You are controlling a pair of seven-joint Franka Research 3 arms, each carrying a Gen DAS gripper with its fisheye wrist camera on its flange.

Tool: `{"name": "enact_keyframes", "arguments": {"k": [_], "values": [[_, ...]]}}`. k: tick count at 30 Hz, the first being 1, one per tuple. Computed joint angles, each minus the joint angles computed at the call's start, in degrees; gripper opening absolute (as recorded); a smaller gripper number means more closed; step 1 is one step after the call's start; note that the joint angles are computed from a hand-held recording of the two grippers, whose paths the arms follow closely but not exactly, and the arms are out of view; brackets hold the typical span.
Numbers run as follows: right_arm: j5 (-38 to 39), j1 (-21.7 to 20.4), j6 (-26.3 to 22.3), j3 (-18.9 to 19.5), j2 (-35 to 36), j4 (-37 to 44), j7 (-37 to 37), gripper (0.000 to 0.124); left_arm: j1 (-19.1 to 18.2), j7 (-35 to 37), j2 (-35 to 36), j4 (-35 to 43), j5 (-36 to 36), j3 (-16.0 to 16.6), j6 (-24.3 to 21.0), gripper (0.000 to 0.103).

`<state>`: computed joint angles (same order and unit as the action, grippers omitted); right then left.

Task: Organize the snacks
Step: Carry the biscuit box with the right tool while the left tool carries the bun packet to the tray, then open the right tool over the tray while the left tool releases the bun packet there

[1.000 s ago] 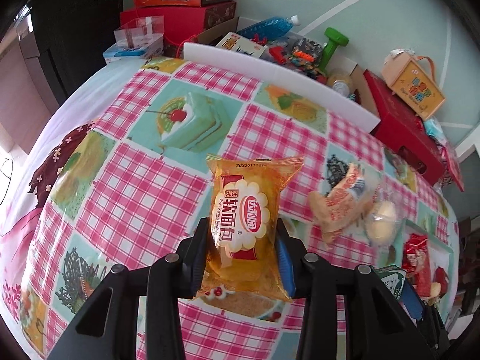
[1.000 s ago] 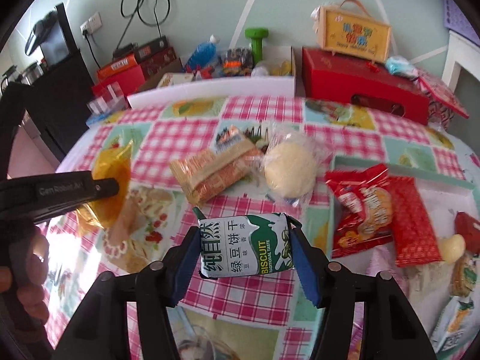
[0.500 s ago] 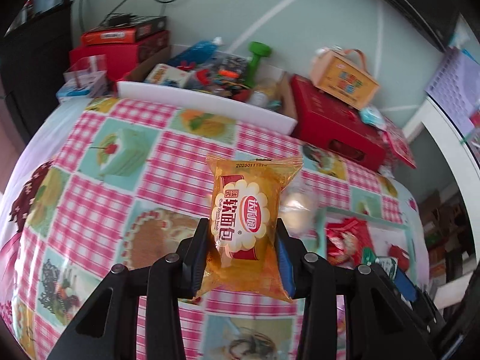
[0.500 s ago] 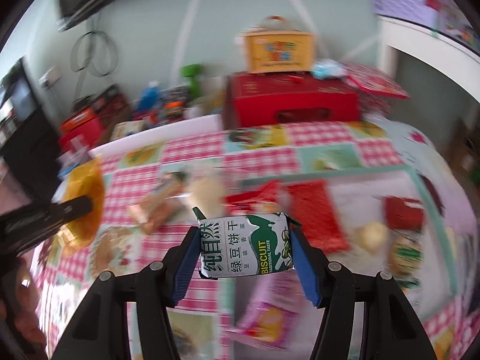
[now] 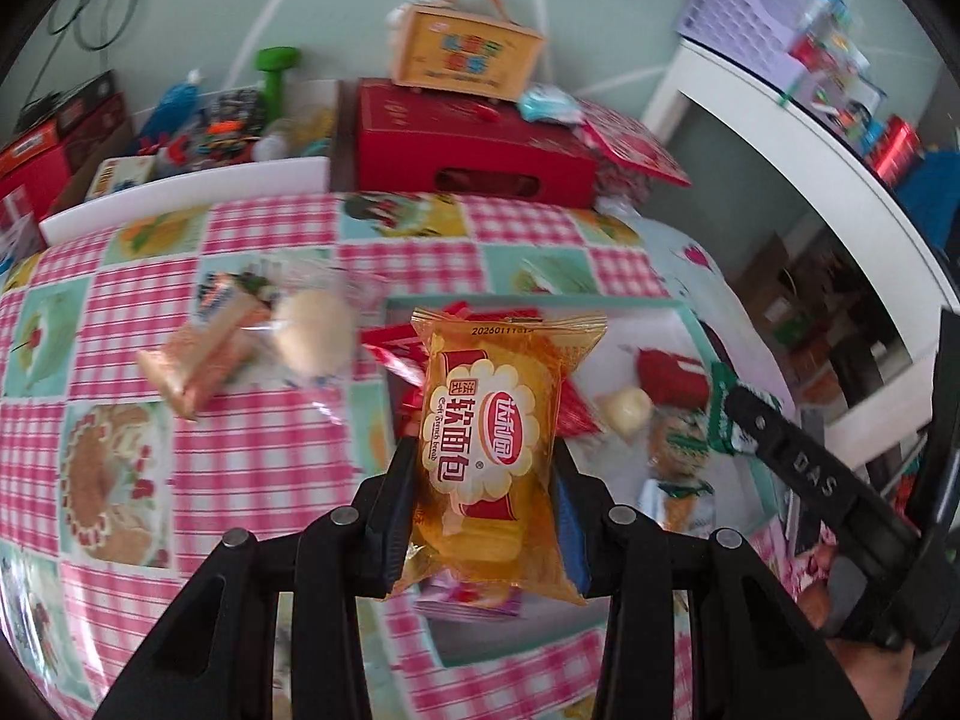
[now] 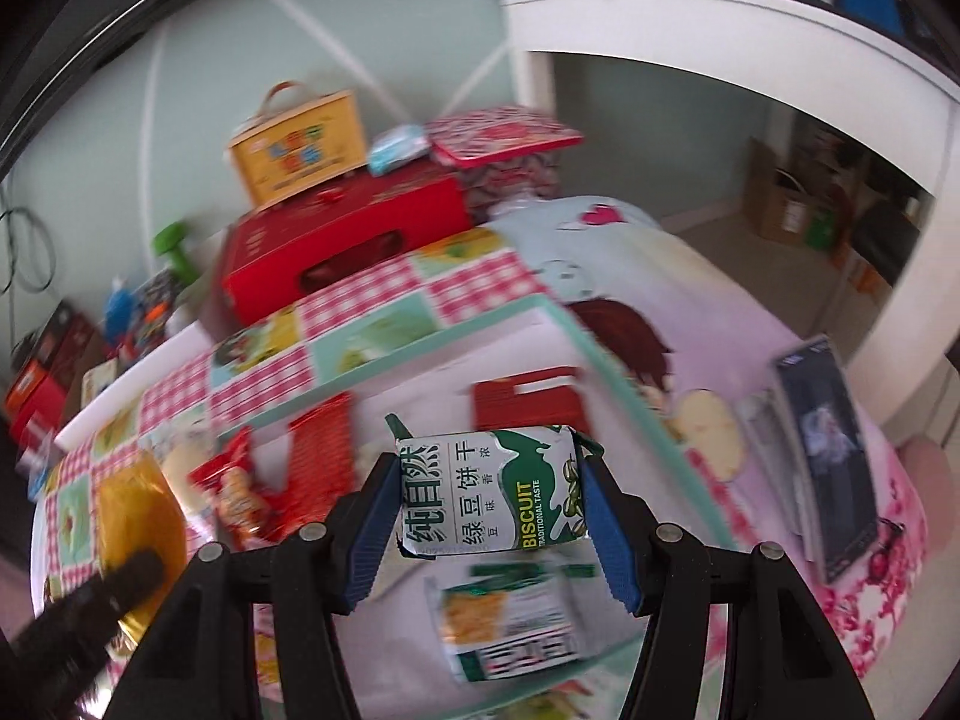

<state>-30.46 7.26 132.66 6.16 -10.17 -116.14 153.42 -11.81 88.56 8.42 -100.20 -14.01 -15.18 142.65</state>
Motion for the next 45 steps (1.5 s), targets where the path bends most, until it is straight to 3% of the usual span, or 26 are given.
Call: {"name": "enact_keyframes", "arguments": {"k": [13, 27, 31, 38, 40, 45], "values": [[3.06, -0.05, 1.68, -0.64, 0.91, -0.71, -2.19, 0.063, -2.29, -2.77, 2.05, -0.04, 5.79, -0.52, 1.76, 0.042], [4.1, 0.42, 2.24, -0.99, 1.59, -0.65, -3.12, 0.063, -2.1, -4.34, 3.18, 0.53, 7.73, -0.88, 2.24, 0.043], [4.36, 0.54, 1.9, -1.06, 1.95, -0.42, -3.45, 0.063, -1.85, -4.15, 2.91, 0.6, 7.51, -0.93, 2.44, 0.055], [4.41, 0.81, 1.47, -1.21, 2.36, -0.03, -3.97, 0.063, -1.62, -7.5, 2.48, 1.22, 9.64, 0.31, 1.39, 0.057], [3.91, 0.88, 1.34, -1.15, 2.46, 0.19, -4.01, 0.063, -1.76, -10.3, 2.39, 1.39, 11.95, 1.07, 1.06, 0.069], [4.45, 1.28, 0.85, -1.31, 3.0, 0.73, -5.22, 0.064, -0.96, -15.02, 2.24, 1.67, 14.52, 2.02, 0.07, 0.073]]}}
